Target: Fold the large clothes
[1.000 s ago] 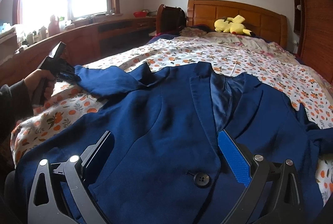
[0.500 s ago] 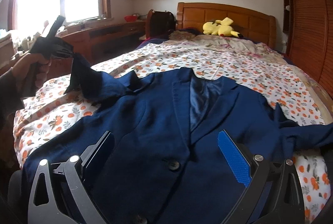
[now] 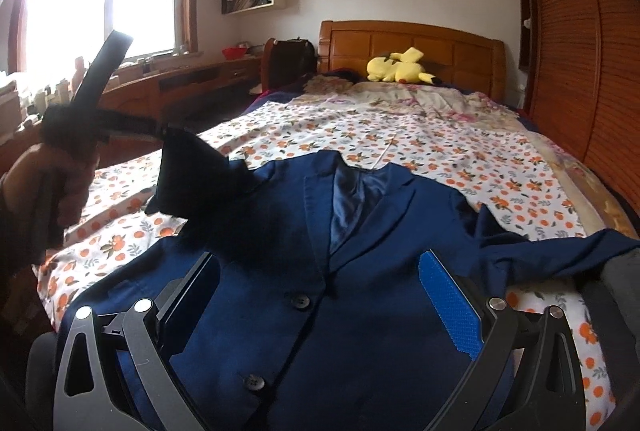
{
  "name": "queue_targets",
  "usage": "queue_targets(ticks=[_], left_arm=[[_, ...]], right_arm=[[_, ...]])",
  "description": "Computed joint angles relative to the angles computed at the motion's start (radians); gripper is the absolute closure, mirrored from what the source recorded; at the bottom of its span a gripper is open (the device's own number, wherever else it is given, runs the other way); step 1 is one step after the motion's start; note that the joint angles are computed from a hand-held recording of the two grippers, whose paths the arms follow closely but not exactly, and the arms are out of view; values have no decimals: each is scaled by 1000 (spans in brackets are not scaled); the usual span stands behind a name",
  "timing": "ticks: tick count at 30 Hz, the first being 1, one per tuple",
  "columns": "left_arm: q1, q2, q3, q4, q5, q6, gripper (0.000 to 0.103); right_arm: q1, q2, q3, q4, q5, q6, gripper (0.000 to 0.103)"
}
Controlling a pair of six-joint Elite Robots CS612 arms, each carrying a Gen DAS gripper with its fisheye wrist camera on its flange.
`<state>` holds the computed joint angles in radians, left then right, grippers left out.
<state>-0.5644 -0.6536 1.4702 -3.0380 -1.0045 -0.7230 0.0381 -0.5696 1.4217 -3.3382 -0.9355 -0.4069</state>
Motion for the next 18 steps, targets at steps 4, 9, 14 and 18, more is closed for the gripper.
queue_targets(ticks=[4,9,14,18], left_arm=[[-22,19,-5,44,17,20,102],[-24,33,21,25,-37,-1,99],[-37,33,67,-41,-50,-1,56],[-46,25,96,-61,-27,9,49]], right_arm=[[-5,-3,4,-2,-6,7,6],[-3,3,-8,9,-8,7,6],[2,12,-24,34,-11,6,7],[9,16,-29,50,-13,-9,7]])
